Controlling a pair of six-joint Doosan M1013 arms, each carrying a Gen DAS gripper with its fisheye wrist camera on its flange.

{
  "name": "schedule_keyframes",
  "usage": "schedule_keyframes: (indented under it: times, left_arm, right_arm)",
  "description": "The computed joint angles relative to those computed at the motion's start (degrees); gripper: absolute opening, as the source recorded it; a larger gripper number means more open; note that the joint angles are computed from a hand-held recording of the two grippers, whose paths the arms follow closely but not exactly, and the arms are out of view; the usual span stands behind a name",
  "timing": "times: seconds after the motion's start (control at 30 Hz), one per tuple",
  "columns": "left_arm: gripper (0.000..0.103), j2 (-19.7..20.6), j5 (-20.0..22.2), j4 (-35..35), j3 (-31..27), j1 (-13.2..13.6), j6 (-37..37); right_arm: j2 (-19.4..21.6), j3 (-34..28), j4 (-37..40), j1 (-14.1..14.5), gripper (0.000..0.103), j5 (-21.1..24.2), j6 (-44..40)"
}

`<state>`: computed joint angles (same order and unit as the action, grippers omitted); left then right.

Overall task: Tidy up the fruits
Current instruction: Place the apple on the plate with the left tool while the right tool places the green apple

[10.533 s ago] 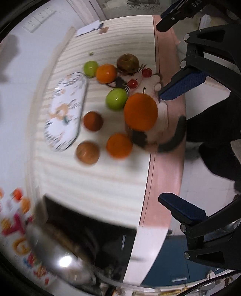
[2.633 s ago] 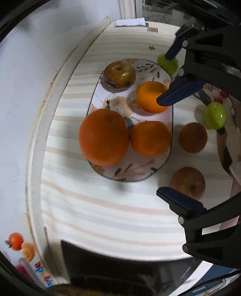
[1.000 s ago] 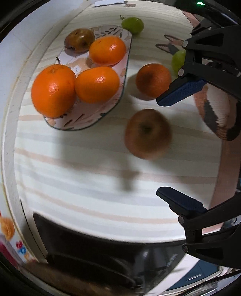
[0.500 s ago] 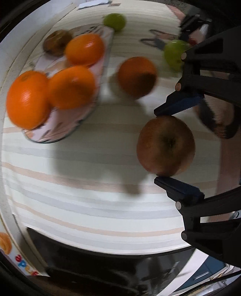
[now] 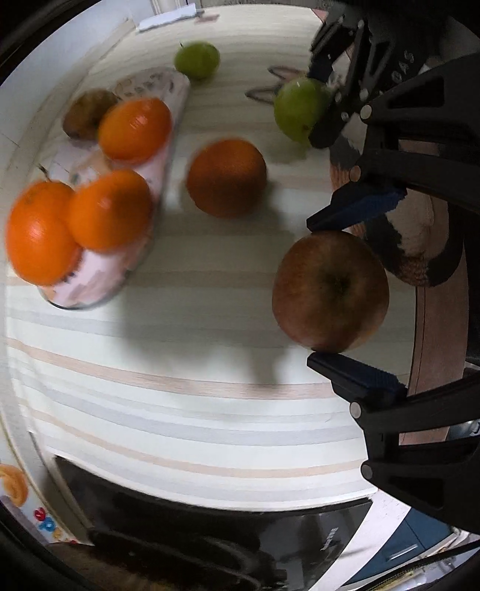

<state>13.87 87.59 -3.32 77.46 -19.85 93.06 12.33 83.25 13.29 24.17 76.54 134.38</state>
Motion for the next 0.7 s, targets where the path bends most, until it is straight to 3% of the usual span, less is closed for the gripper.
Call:
schedule_keyframes:
  times: [0.23,0.47,0.53,0.7]
  left_arm:
    - [0.064,3.31,1.87,-6.98,-11.92,-0.66,0.74]
    - [0.064,14.92,7.71,-7.98,-31.38,-3.14,1.79]
    - [0.064,19.22,11.52,-6.91,-37.55,-4.11,1.14]
    - [0.065,24.73,17.57,-3.00,-42.44,-5.71,2.56]
  right_arm:
    - [-3.03,0.86,0.43,-2.46,0.066,-3.44,0.79]
    - [-3.36,-0.77,-1.11,-7.95,0.066,-4.95,0.88]
    - [-2.27,-1.72,-0.97,-9.53,0.066,-4.93,0.60]
    - [0.13,-3.32,0.47,-11.99,0.066,-4.01,-1.28]
